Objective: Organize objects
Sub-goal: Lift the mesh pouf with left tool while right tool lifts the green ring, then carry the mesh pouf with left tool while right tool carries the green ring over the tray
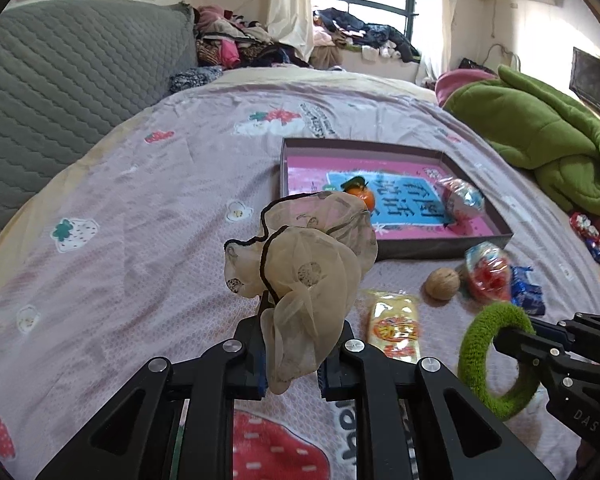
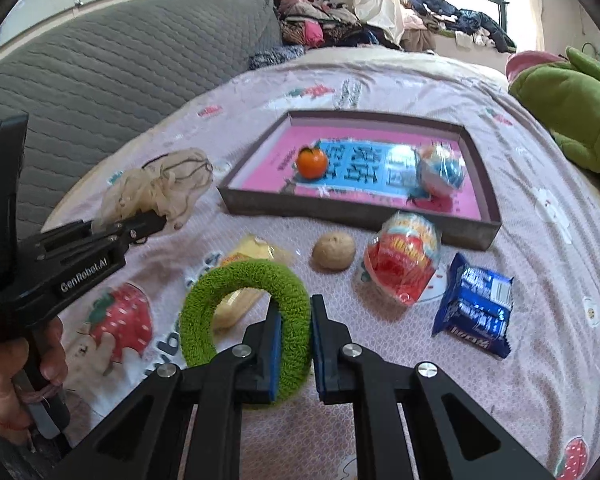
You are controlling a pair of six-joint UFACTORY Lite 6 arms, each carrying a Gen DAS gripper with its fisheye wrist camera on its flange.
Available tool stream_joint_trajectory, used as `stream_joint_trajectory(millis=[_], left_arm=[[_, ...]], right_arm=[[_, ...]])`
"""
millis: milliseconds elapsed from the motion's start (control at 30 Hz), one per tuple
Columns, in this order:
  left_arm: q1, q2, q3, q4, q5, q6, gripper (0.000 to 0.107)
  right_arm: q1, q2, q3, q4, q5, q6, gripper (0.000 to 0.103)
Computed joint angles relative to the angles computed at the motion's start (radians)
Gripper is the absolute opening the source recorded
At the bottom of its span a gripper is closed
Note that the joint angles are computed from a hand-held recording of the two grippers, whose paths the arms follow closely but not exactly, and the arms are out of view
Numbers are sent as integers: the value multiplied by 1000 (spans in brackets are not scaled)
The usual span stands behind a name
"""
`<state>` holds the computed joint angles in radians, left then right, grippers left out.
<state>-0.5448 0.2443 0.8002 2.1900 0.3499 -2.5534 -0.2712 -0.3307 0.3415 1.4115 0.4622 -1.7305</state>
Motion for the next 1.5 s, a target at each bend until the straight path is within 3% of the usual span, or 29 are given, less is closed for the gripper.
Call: stream_joint_trajectory(millis=[567,833,1133,1500], left_arm=[[-241,-204,-28,-619,161,503,17],[-309,-218,18,-733,228,587,17],[-305,-225,75,-810,244,688,17],[-276,-202,179,-861,262,823,17]], right_arm=[[-176,-361,-15,-268,246,241,13],[-283,-367,19,-262,341,206,13],[-305,-361,71,-247,364,191,13],[-332,-260,272,-211,408,187,13]])
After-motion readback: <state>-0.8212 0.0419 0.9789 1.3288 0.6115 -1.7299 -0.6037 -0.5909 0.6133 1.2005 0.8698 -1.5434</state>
